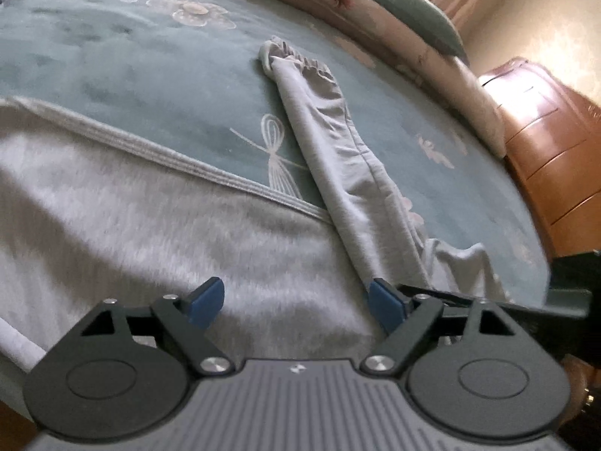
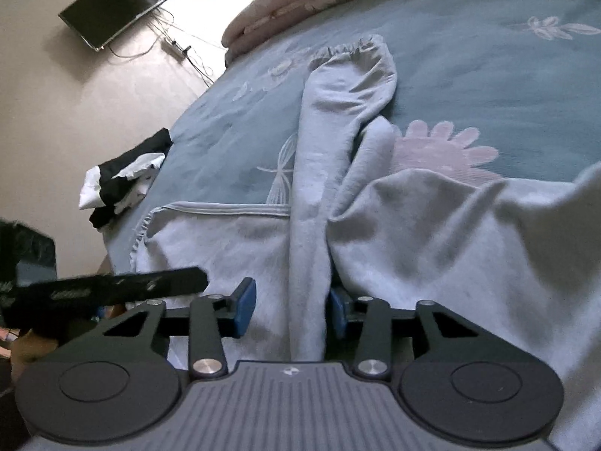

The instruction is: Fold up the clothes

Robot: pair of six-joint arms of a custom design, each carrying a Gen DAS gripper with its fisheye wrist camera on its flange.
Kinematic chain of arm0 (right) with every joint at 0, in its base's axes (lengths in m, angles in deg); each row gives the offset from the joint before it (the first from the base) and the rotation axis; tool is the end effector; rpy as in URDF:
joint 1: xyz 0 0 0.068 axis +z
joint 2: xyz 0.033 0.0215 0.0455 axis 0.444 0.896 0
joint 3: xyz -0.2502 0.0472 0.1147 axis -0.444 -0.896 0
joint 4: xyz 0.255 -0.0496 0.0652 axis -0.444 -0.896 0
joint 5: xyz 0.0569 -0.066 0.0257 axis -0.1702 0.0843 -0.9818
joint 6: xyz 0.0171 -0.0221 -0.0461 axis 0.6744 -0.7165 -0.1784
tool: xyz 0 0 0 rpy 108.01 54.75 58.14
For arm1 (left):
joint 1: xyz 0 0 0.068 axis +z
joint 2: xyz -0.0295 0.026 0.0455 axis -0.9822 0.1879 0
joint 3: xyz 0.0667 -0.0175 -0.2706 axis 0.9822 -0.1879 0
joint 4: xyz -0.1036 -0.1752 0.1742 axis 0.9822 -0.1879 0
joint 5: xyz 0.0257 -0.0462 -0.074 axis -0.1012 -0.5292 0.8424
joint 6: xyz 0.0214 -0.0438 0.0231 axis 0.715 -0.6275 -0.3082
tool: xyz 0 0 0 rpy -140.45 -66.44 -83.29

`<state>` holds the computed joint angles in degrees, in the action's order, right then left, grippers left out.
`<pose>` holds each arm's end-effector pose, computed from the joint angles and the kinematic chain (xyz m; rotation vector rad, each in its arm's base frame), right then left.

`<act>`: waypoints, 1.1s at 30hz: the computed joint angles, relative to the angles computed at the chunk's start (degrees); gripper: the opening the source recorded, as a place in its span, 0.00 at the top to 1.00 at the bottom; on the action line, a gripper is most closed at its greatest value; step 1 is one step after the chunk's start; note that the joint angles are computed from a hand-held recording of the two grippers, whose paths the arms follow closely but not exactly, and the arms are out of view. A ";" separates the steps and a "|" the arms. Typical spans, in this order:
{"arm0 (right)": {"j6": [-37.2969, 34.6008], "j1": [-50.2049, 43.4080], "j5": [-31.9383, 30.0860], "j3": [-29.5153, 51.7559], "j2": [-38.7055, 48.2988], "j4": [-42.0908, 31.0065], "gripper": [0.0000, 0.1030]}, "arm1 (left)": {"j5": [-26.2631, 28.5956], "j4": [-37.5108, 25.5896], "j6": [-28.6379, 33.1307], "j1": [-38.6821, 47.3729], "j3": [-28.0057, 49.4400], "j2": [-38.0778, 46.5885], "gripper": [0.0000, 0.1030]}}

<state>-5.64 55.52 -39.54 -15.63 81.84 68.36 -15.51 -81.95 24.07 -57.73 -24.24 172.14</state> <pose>0.1803 0.1142 0.0464 -0.1312 2.3997 0.9225 0.1610 0.0388 0.0685 -0.0146 2.4682 -0.6967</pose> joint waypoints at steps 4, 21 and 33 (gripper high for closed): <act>-0.23 1.36 1.54 2.47 1.37 -3.28 0.59 | 3.43 0.96 4.11 3.41 -0.06 3.81 0.16; 6.46 9.85 10.19 2.83 1.80 -0.97 0.05 | 16.15 -1.54 12.64 12.50 7.66 21.81 0.07; 7.98 5.89 5.37 0.20 8.46 12.43 0.16 | 15.99 2.22 9.63 11.17 6.71 21.07 0.04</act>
<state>2.34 61.41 -34.17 -15.43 90.30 80.79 0.48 -79.73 33.70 -46.56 -17.52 193.21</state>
